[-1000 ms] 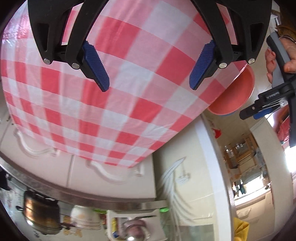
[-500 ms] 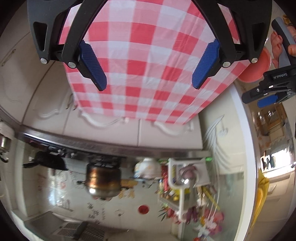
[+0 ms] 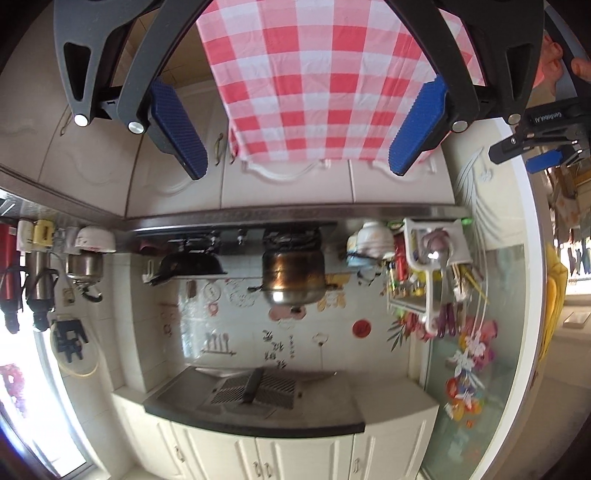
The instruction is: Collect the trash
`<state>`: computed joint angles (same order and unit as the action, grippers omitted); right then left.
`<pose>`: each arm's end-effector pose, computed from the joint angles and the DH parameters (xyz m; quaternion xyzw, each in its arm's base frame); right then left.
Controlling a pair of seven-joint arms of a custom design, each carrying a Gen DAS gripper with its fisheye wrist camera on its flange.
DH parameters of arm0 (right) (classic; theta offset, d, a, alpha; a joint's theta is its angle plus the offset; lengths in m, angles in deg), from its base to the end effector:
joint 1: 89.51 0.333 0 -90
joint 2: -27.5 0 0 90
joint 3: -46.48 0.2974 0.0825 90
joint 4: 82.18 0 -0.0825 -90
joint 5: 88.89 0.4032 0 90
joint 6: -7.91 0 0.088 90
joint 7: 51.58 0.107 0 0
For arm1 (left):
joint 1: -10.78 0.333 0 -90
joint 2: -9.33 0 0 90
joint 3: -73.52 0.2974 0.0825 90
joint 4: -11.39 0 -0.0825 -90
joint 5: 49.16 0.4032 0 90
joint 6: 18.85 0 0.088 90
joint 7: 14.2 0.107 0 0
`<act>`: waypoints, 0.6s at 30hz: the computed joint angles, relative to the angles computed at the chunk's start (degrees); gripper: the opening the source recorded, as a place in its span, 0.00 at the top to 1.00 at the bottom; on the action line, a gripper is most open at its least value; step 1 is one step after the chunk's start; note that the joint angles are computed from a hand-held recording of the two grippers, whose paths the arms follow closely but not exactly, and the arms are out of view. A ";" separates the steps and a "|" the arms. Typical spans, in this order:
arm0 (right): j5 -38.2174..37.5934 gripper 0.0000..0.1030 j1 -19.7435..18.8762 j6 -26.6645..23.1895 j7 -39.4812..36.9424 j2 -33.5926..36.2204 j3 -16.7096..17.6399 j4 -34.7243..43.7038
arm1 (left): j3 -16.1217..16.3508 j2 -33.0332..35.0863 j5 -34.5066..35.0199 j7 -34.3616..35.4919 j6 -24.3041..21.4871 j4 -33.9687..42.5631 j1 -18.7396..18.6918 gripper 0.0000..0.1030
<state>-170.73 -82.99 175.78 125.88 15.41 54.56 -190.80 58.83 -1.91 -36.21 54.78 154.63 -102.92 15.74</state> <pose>0.5168 0.2081 0.6690 -0.5316 0.5346 -0.4463 0.4822 0.5531 -0.1262 0.6703 -0.5665 0.5894 -0.4460 0.3643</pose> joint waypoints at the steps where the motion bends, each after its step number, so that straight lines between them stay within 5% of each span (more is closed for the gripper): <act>1: -1.59 0.04 -0.36 -0.12 1.92 -0.94 0.08 -0.41 | -0.25 -0.37 0.35 -0.26 0.13 -0.15 0.10 0.05; 9: -7.55 0.04 -1.98 -1.92 9.58 -6.52 0.49 -3.29 | -4.05 -3.38 4.32 -4.32 2.17 -1.59 3.84 0.05; 18: -6.18 0.04 -3.30 -2.59 9.33 -8.50 1.14 -4.73 | -5.54 -5.43 2.33 -2.76 3.12 -3.12 5.13 0.05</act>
